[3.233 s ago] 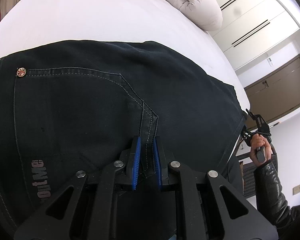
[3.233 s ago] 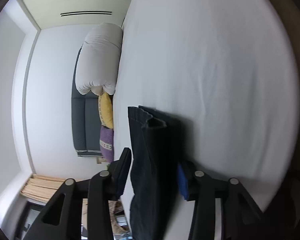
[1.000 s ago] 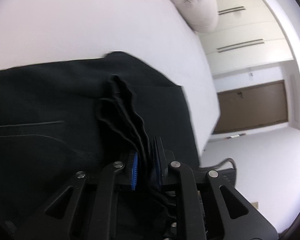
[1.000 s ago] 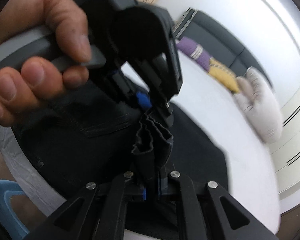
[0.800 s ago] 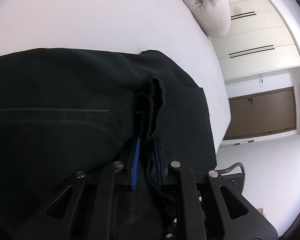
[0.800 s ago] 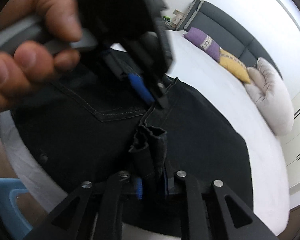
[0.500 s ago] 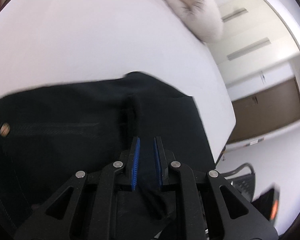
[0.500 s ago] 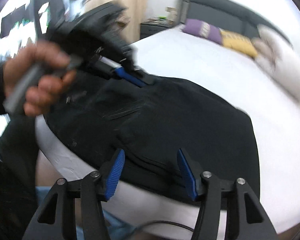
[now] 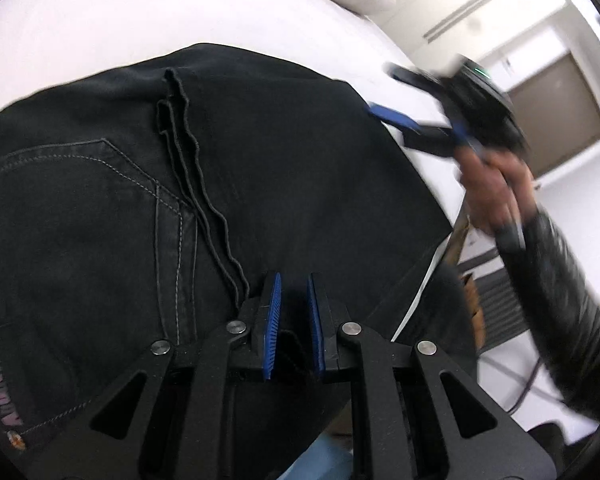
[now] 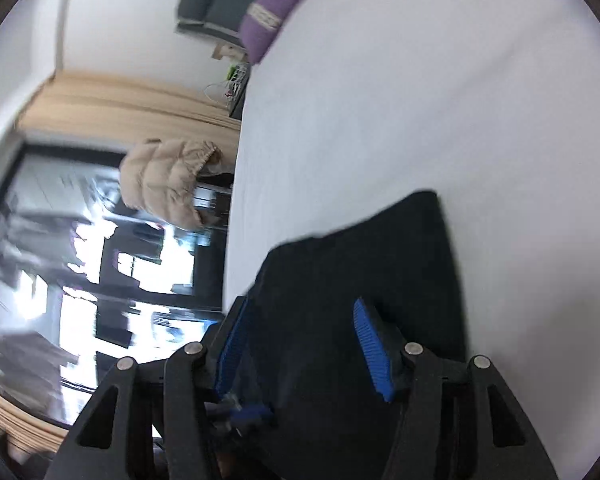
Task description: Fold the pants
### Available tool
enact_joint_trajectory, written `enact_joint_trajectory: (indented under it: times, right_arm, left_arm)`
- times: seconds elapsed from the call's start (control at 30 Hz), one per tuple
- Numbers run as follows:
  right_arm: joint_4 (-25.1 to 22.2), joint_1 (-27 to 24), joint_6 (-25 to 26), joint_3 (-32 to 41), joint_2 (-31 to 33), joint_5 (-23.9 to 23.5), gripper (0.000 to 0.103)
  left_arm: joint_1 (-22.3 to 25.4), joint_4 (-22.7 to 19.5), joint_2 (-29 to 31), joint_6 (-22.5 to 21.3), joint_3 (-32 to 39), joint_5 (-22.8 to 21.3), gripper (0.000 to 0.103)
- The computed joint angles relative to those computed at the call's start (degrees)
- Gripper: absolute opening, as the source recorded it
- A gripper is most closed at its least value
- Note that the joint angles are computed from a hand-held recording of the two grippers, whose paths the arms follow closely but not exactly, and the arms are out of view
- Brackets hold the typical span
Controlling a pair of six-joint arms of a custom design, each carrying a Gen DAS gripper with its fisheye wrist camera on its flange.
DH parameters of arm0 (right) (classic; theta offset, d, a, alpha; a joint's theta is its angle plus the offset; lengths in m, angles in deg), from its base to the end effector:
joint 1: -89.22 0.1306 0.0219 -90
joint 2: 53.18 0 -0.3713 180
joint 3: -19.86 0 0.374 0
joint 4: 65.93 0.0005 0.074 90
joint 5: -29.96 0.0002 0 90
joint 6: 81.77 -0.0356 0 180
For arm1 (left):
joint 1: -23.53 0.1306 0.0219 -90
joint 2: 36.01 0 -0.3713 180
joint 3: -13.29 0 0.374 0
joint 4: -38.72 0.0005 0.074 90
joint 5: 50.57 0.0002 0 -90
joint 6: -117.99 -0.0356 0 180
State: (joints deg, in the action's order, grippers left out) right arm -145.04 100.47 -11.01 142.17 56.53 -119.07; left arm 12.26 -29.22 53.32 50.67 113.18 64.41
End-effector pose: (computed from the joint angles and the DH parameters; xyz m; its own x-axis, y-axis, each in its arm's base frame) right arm 0.5323 0.1365 0.4770 -0.9928 -0.0246 -0.1172 -0.1148 0.4725 0.8738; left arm 0.4308 -0.1017 0.4808 -0.9165 -0.1737 -0.3602 0.0509 0.8427 -0.5360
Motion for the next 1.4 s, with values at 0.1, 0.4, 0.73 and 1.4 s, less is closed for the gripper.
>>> enact_joint_trajectory:
  times: [0.1,0.4,0.73,1.4]
  right_arm:
    - [-4.5,0.0,3.3,0.4,3.6,-0.2,0.036]
    - [-15.3,-1.4,20.8,-15.0,-11.0,0.8,0.048]
    - [15.5,1.1,-5.3,-19.5,-23.7,-4.3,0.083]
    - [29.6,12.6,-26.6,-21.5,-17.6,7.4,0.048]
  left_arm:
    - [-0.7,-0.2,0.4,0.6,0.4,-0.4,0.013]
    - [5.0,-1.6,-2.2,-1.7,-0.8,4.8,0.013]
    - [8.1,0.5,-11.7,0.3,-5.2,2.2,0.013]
    - [52.1,-5.4,-41.9,23.4,-24.5,19.9,0.100]
